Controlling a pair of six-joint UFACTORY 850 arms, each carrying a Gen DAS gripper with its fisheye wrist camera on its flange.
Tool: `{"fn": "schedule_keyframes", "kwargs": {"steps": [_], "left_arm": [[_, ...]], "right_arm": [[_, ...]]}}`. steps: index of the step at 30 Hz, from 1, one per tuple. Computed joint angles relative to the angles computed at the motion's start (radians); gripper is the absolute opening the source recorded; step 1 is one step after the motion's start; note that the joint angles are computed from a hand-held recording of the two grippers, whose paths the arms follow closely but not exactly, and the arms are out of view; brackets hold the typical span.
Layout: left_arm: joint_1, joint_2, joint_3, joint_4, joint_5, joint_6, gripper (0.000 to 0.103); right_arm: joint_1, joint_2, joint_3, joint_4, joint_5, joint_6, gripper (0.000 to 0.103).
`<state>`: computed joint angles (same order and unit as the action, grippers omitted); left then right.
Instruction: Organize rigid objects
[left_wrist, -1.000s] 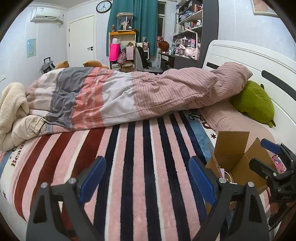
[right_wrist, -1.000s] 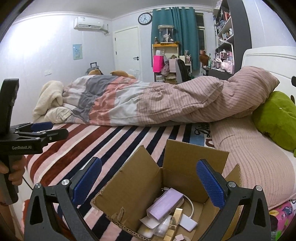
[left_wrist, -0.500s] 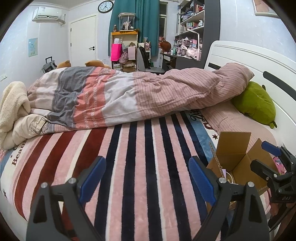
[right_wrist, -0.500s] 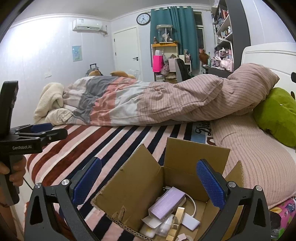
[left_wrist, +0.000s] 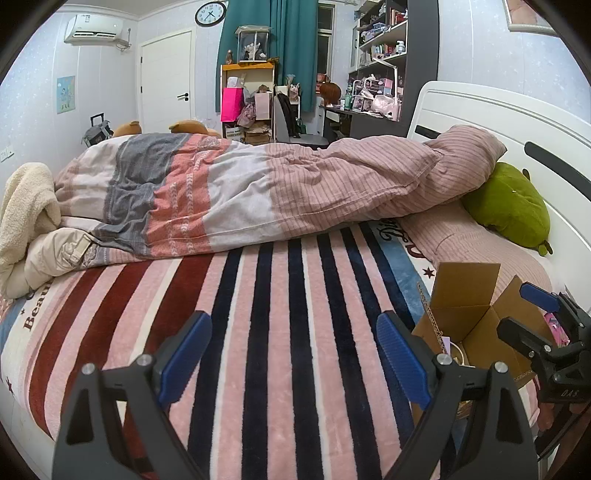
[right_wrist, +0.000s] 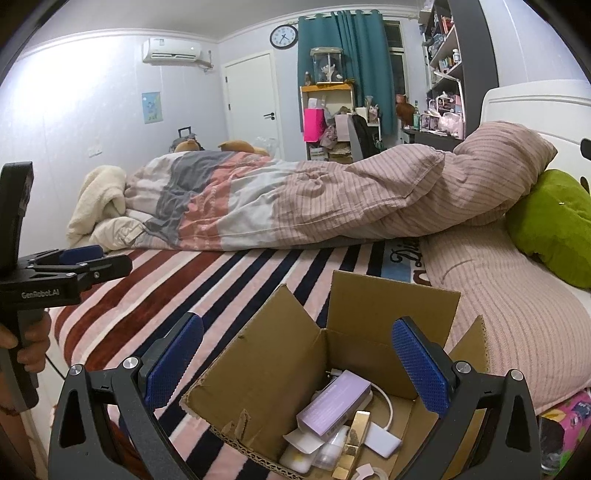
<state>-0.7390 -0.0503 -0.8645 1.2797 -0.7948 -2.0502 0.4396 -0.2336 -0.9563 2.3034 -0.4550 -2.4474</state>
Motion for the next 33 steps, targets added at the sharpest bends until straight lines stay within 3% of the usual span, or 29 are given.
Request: {"fn": "schedule_keyframes", "kwargs": {"steps": [33], "left_arm": [[-0.008,-0.016,-0.019,-0.009,-0.011,-0.004,0.089]], "right_arm": [[0.007,0.003,0.007,0.025,0.008,-0.012,0.103]]}}
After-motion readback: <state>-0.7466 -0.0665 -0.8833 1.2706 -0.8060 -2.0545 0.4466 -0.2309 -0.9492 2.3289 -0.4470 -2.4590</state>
